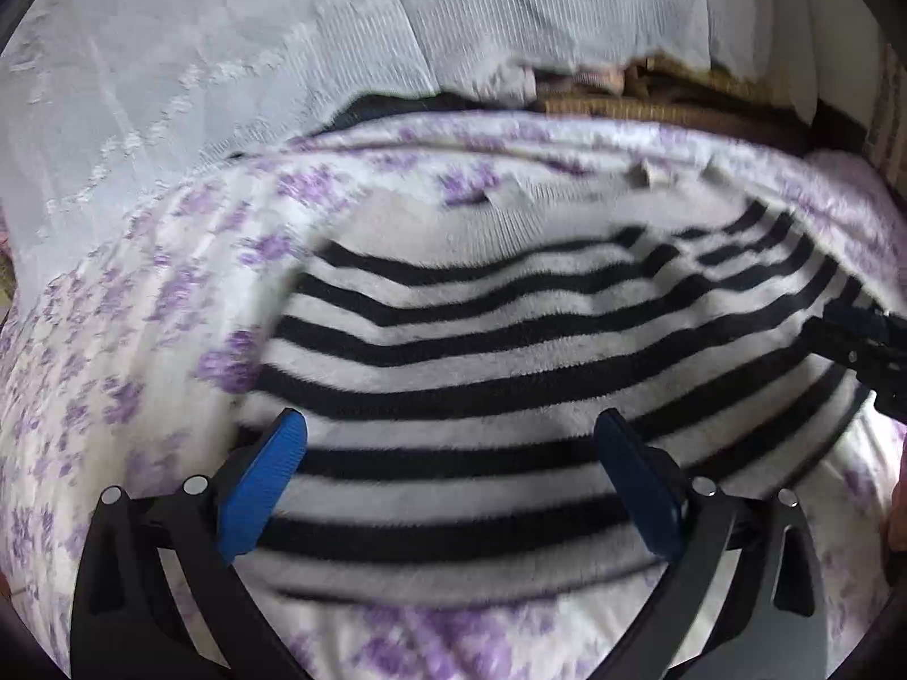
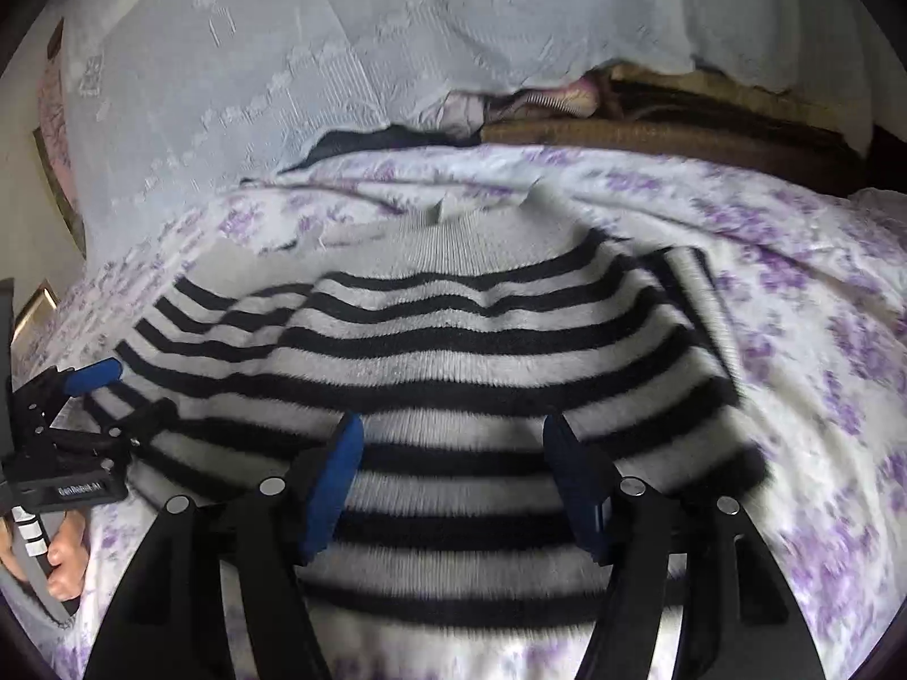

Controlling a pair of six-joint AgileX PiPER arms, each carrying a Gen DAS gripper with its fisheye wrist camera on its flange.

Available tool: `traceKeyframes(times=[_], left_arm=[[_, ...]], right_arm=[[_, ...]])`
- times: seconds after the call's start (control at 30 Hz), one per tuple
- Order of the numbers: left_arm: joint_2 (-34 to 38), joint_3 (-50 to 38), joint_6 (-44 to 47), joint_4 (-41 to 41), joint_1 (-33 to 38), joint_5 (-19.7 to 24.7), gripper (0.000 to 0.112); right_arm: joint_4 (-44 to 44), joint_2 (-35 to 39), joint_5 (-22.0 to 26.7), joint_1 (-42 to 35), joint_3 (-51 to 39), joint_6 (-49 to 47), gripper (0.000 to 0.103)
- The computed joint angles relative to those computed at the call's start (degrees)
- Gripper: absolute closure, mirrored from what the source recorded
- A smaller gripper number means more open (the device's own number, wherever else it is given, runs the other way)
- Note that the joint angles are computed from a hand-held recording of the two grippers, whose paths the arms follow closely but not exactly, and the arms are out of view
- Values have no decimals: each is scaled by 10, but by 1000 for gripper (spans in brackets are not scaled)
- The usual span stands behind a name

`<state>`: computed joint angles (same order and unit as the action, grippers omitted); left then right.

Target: Fold small clothes

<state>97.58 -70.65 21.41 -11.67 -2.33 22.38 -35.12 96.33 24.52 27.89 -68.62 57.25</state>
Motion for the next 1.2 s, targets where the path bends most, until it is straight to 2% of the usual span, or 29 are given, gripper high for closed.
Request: traceKeyframes(times=[0.07, 0.1, 0.17, 0.23, 0.27, 0.3, 0.37, 0.43, 0.5, 0.57, 0.63, 0.67, 0.7, 0.77, 0.8, 0.87, 0.93, 1.03, 1.13, 1.17, 1.2], left_arm=[[-16, 10, -5, -6, 19, -5, 13], [-9, -1, -23, -1, 33, 10, 13], [46, -62, -51, 9, 58, 78, 13], [113, -130, -19, -66, 95, 159, 13], [112, -137, -4, -92, 107, 172, 13], [103, -132, -2, -95, 109, 170, 13], [72, -95, -14, -84, 108, 127, 13], [50, -75, -20, -77, 110, 108, 13], [51, -76, -64, -34, 108, 106, 13], [77, -99, -68, -29, 113, 133, 13], [76, -90, -77, -16, 108, 116, 13], [70, -82, -96, 11, 99, 103, 13], [59, -69, -119, 40, 90, 86, 13], [28, -42, -134, 51, 82, 55, 13], [1, -23, -111, 23, 83, 38, 13], [-22, -26, -56, -51, 78, 46, 13], [-8, -61, -73, -36, 51, 78, 13], [38, -122, -163, 51, -8, 109, 13], [88, -147, -263, 152, -55, 112, 13], [103, -146, -285, 171, -64, 108, 13], [114, -130, -297, 184, -68, 82, 13]], right_arm=[[-35, -27, 17, -4, 25, 52, 37], [-19, -23, 25, -20, 28, 45, 38], [38, -22, -8, -51, 47, -3, 43], [15, -20, 12, -38, 39, 16, 43], [-23, -21, 24, -25, 40, 51, 43], [-67, -29, 24, -15, 51, 98, 44], [-157, -66, 25, 3, 83, 202, 44], [-209, -95, 42, 10, 101, 271, 44], [-180, -107, 50, -5, 109, 255, 43], [-76, -80, 46, -52, 98, 171, 43], [19, -54, -21, -107, 111, 105, 40], [33, -65, -39, -118, 119, 97, 42], [25, -78, -36, -120, 124, 112, 44], [-60, -105, -26, -106, 137, 204, 44], [-117, -111, -19, -94, 138, 261, 43], [-181, -123, -32, -73, 131, 315, 43], [-169, -95, -25, -49, 84, 278, 43], [-66, -18, 6, -16, -16, 129, 43], [26, 89, 66, 13, -130, -10, 41], [28, 125, 88, 22, -153, -25, 36], [7, 138, 100, 31, -161, -17, 34]])
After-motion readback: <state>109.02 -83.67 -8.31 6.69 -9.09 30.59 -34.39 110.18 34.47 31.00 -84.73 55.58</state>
